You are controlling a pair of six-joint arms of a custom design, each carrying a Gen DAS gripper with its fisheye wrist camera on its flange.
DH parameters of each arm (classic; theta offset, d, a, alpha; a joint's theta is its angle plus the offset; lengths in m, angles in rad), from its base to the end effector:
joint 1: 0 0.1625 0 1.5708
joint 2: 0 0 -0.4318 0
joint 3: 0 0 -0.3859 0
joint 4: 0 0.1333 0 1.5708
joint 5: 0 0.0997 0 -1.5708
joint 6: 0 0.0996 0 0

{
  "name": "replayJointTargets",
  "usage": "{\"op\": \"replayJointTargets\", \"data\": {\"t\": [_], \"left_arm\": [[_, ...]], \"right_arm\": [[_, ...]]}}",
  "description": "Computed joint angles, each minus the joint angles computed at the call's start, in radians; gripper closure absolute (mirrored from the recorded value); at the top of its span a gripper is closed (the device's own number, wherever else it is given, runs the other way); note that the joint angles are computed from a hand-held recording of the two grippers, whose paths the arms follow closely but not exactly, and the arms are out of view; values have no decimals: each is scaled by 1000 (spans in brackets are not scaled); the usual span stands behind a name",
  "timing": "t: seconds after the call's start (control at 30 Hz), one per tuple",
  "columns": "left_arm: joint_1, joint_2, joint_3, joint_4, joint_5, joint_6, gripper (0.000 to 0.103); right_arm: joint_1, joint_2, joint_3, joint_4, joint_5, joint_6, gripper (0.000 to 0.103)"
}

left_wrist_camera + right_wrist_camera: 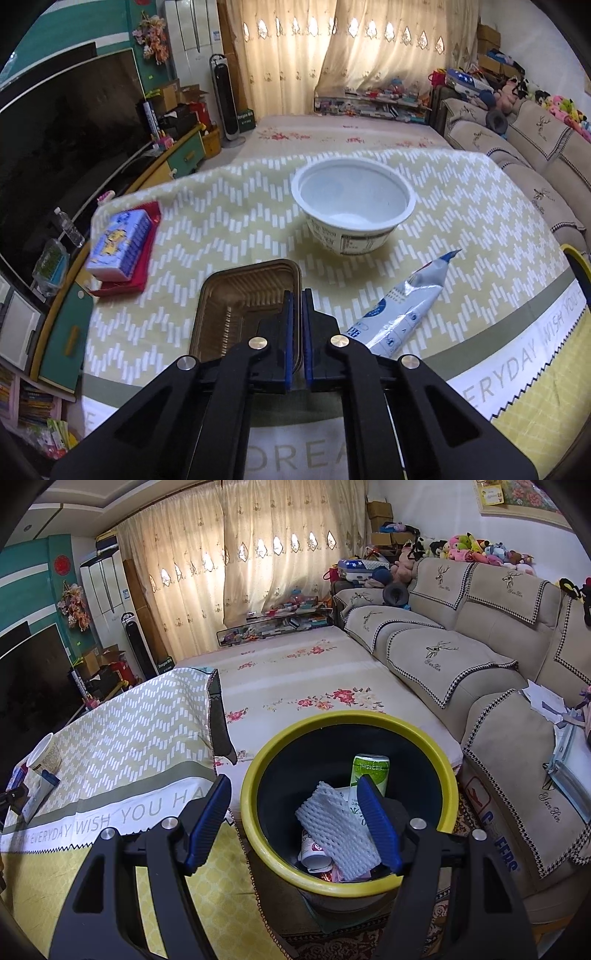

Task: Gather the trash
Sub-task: 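Grasp the brown plastic tray with the left tool and carry it toward the bin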

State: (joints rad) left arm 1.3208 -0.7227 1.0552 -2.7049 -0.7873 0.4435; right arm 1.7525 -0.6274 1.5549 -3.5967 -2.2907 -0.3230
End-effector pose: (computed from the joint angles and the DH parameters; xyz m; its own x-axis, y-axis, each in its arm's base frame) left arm -0.0028 -0.8339 0.3447 -0.6595 0.0037 -0.7517 0.5038 0.7443 -0.4383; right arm 0.1918 -0.6695 0.1619 -0.7758 0.2767 0.5671 -0.3464 0.5645 -0.7492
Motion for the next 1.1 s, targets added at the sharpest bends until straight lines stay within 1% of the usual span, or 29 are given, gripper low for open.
{"op": "replayJointTargets", "data": {"t": [0.1,0.23,0.4,0.57,0.7,0.73,0.87,0.93,1.1], "left_arm": [[-18,-26,47,-53,6,18,98],[-56,-61,121,-114,-3,48,98],[-109,-88,194,-124,-51,47,98],[-173,-73,239,-86,-124,35,98],[-211,-28,232,-51,-175,30,98],[-224,-6,220,-32,-194,26,98],[-258,66,175,11,-231,18,98],[-276,107,139,43,-251,19,98],[-316,213,43,95,-273,32,98]], "right_arm": [[1,-10,14,-15,5,-2,36],[-2,-27,39,-39,9,-1,36],[-8,-53,66,-61,11,-7,36],[-8,-87,92,-108,6,-72,36],[-16,-134,137,-163,7,-101,36],[-21,-151,156,-185,6,-108,36],[-43,-207,218,-236,2,-111,36],[-60,-240,252,-251,2,-105,36],[-114,-309,335,-273,20,-48,36]]}}
